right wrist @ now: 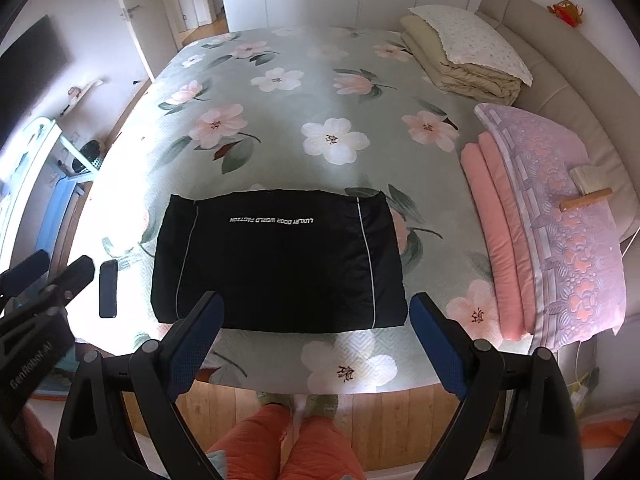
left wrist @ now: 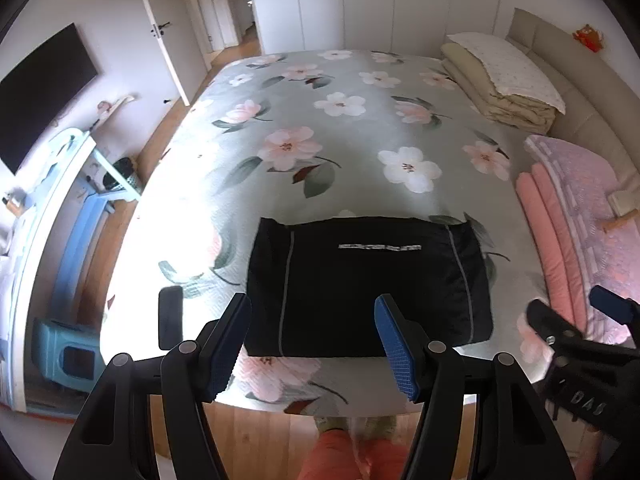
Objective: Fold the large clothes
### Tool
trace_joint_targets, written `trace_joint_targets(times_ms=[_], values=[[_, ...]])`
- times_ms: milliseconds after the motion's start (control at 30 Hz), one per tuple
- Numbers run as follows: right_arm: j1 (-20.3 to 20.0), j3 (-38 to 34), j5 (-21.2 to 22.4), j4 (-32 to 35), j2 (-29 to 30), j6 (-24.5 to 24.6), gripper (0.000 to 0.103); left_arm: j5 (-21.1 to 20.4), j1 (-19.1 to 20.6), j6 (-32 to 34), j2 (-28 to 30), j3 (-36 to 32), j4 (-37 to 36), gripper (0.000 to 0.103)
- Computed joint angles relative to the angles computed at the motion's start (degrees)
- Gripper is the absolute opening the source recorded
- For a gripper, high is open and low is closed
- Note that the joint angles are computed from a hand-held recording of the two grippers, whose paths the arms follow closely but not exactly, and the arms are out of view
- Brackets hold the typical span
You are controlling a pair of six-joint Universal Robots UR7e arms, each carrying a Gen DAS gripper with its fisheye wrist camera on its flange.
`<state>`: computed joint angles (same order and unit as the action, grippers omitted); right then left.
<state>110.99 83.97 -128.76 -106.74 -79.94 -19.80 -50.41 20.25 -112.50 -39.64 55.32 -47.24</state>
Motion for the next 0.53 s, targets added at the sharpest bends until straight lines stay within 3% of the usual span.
trace_joint_targets(times_ms=[433,533], values=[[-0.42,-0.43,-1.24,-1.78,1.74,0.37,0.094,0.43,0.4,-7.99,-1.54,1.2,7.03,0.066],[-0.4,-0.01,-1.46,-2.07,1.86,0.37,0.094,0.72,0.74,-6.18,-2.11,1.99,6.38,0.066]])
